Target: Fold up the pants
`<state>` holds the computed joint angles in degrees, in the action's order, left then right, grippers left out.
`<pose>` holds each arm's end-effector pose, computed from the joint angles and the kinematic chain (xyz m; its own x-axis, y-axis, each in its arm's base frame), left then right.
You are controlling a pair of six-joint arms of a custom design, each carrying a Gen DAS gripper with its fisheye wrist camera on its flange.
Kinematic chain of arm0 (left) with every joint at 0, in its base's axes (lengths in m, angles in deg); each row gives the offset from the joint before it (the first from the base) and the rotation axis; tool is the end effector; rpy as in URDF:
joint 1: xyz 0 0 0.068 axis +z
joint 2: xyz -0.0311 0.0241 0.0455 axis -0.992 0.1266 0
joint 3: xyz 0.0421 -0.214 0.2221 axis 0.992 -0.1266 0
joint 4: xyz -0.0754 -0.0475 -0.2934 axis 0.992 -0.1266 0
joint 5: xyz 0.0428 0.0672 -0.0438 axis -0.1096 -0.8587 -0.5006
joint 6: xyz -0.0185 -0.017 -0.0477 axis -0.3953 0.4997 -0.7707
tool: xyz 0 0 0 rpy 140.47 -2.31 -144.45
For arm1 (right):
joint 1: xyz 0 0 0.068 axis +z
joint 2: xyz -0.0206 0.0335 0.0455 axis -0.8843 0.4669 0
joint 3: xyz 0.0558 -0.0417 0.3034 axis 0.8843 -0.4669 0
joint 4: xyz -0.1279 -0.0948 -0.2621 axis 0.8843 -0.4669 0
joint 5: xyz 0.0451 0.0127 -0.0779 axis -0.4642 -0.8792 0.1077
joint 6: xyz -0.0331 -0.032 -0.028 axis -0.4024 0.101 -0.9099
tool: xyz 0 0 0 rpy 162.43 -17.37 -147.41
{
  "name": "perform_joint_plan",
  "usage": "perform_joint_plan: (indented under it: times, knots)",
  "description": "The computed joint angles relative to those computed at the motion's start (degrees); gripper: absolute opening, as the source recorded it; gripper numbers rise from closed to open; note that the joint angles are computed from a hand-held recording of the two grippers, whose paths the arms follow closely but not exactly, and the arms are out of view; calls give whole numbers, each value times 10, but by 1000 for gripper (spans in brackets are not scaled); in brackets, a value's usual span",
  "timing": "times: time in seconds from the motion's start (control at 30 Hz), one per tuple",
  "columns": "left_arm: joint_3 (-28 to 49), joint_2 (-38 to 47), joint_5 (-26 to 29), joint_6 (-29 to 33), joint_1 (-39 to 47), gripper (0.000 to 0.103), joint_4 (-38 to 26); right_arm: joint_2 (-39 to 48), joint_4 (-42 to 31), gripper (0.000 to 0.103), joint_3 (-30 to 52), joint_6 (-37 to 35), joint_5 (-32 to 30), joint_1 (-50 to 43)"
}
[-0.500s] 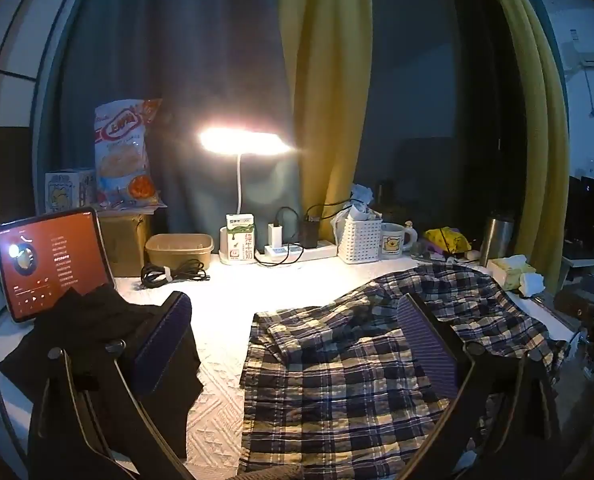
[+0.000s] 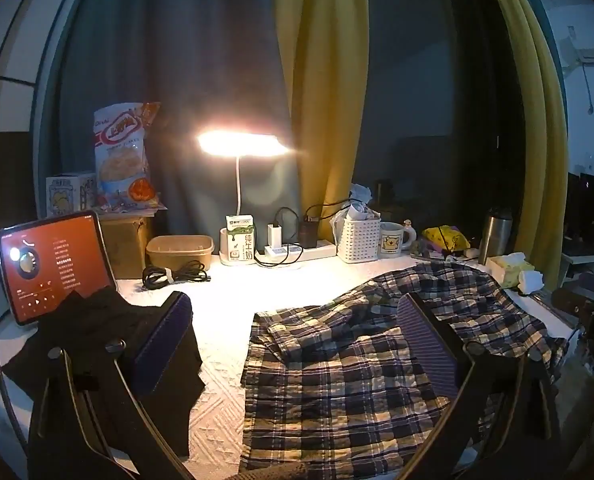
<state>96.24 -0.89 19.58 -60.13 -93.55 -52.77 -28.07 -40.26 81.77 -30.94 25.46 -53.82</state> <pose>0.2101 -0.0355 0.2831 -0.2684 -0.0318 -0.9628 0.0405 0.9982 -0.0443 0.2583 0.0368 0.2810 -0.4431 -0.0643 -0.8942 -0.1187 0.9929 -0.0126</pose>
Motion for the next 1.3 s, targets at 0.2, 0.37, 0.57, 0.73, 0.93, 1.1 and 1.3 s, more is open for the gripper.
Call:
perform_joint_plan:
  times: [0.2, 0.37, 0.57, 0.73, 0.93, 1.1, 1.3]
  knots:
    - [0, -2, -2, -4, 2, 102, -1, -5, -5, 100, 0, 0, 5, 3]
    - [0, -2, -3, -2, 2, 102, 2, -7, -9, 100, 1, 0, 4, 3]
    - [-2, -3, -4, 0, 2, 102, 3, -14, -18, 100, 3, -3, -1, -3]
    - [-3, -3, 0, 0, 6, 102, 4, -9, -12, 100, 1, -1, 2, 0]
    - [-4, -4, 1, 0, 7, 102, 4, -8, -10, 100, 1, -1, 2, 0]
    - [-5, -5, 0, 0, 6, 102, 5, -8, -10, 100, 1, -2, 0, -2]
    - [-4, -4, 2, 2, 8, 102, 6, -8, -10, 100, 1, -1, 2, 0]
